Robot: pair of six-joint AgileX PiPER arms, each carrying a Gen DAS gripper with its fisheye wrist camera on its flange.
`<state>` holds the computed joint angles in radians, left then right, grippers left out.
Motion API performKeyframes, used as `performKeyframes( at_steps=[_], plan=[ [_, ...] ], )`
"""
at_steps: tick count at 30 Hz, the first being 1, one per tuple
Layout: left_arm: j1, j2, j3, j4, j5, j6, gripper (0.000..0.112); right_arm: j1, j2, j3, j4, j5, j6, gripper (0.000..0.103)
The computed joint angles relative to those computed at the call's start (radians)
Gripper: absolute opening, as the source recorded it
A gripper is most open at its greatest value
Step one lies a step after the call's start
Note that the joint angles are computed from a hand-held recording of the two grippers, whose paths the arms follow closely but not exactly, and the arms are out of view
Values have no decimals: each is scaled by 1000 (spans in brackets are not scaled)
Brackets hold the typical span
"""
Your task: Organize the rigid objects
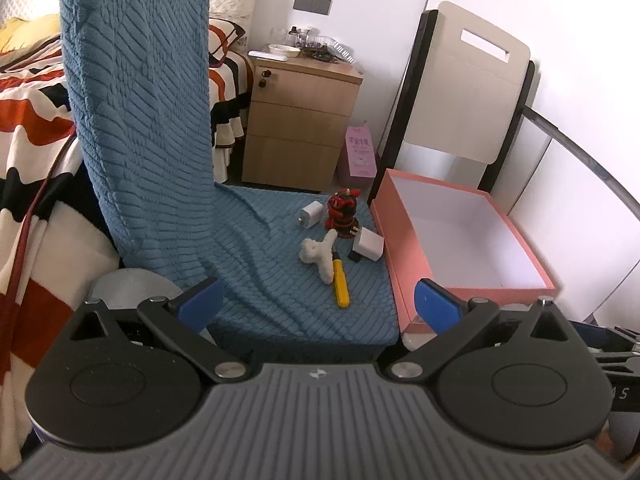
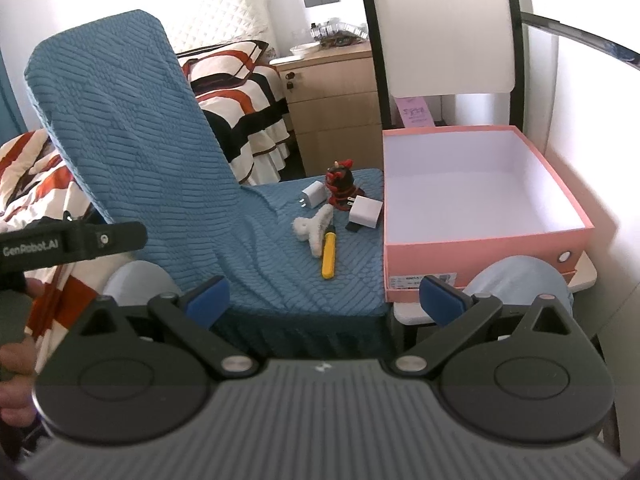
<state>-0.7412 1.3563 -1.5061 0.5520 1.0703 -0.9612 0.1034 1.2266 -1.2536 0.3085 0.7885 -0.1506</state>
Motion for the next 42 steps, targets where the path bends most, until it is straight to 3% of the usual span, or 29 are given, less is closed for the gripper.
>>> performKeyframes(
  at_steps=[11,24,30,32,42],
  plan=[
    [-59,-47,83,50,11,-96,103,-9,-31,35,36,25,-48,103],
    [-43,-60,132,61,-11,-102,103,10,-25,68,65,-18,-58,103],
    [30,-34,144,16,-89,-35,103,9,-22,95,70,-58,-56,86],
    [60,-19,143,-6,-117,-11,103,24,-5,89,37,-61,-36,74],
    [166,50,140,-92,-205,90,103,49,89,47,-15,-86,-2,71]
  ],
)
